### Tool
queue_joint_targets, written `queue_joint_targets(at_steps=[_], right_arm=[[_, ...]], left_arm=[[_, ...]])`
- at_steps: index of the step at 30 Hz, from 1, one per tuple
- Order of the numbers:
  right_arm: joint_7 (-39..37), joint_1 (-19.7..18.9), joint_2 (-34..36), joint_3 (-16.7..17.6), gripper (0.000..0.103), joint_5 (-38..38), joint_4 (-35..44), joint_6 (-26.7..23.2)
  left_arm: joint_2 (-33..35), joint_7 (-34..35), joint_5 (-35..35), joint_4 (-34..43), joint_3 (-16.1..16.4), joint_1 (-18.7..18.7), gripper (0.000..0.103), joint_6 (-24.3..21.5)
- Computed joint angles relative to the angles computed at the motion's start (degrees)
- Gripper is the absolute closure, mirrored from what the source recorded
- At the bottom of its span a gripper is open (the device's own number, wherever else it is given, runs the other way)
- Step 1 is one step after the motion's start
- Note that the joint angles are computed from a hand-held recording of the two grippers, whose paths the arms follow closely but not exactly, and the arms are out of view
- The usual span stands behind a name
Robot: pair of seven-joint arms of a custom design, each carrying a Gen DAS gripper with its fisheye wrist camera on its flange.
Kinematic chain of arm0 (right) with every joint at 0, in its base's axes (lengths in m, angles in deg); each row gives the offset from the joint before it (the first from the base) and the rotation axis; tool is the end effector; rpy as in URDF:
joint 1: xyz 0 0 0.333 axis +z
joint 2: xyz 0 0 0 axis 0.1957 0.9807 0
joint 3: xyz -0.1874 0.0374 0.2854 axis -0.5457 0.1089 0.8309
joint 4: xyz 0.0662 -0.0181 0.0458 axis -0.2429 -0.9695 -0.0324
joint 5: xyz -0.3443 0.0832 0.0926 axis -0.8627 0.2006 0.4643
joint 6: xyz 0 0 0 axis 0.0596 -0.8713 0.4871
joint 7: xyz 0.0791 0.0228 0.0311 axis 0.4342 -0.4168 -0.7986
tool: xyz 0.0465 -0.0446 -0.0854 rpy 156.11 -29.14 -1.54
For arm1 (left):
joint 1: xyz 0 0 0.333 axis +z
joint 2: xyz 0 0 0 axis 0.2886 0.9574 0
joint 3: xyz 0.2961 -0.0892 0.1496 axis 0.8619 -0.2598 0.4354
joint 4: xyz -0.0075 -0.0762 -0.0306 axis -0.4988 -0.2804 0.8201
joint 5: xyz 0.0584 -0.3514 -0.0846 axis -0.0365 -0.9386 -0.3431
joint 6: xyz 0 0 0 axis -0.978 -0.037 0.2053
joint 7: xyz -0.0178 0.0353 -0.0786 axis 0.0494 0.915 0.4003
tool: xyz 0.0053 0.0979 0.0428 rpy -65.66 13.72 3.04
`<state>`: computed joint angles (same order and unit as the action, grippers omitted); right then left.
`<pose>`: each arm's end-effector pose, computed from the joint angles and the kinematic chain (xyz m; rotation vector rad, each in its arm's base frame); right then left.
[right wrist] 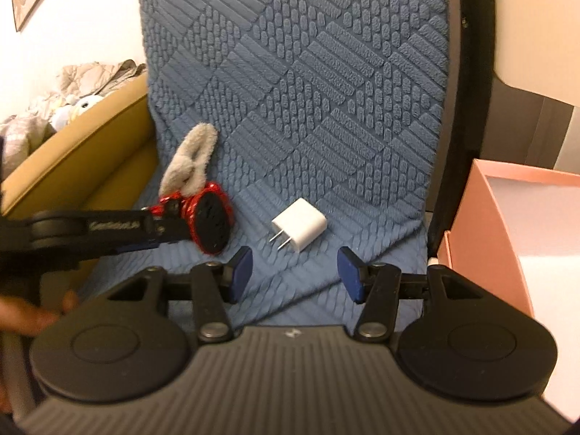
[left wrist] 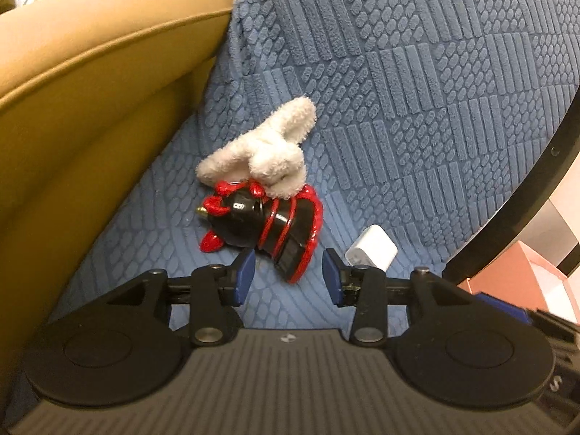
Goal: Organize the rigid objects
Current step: 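Grasp the small white charger with the right tool while the left tool grasps the red toy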
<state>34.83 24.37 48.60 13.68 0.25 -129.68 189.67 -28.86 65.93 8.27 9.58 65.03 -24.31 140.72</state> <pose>0.6159 0.2297 0.5316 -2.0440 1.1422 -0.2756 0.5689 -0.4945 0.4512 -2.2125 1.1310 -1.0087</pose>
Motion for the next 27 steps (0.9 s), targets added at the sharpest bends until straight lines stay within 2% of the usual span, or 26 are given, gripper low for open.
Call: queue_joint_targets(at_steps=[2, 4, 14, 16, 22, 27], right_arm=[[0.4, 0.1, 1.9, 0.0, 0.045, -0.5, 2.2, -0.5], [1.7, 0.6, 4.0, -0.3, 0.038, -2.4, 4.2, -0.7], [6.1, 1.7, 12.9, -0.1, 0.038, -11.7, 13.2, -2.5], [8.3, 2.0, 14.8, -0.5, 0.038, -13.5, 16.0, -4.9], [10.6, 1.2, 18.8, 0.6, 0.038, -14.3, 21.8, -8.7], [11.4, 1.5, 21.4, 0.9, 0.038, -14.4, 25.9, -10.7]], left_arm=[[0.6, 0.3, -0.5, 0.6, -0.1, 0.5, 0.058, 0.7], [1.0, 0.4, -0.7, 1.0, 0.1, 0.4, 0.062, 0.8], [3.2, 3.9, -1.4, 4.4, 1.4, -0.3, 0.081, 0.6], [3.4, 4.0, -1.7, 4.6, 1.4, -0.2, 0.085, 1.1], [3.8, 3.1, -1.4, 5.0, 2.2, -0.8, 0.086, 0.9], [4.8, 5.8, -1.8, 6.8, 2.0, -1.2, 0.087, -1.1]])
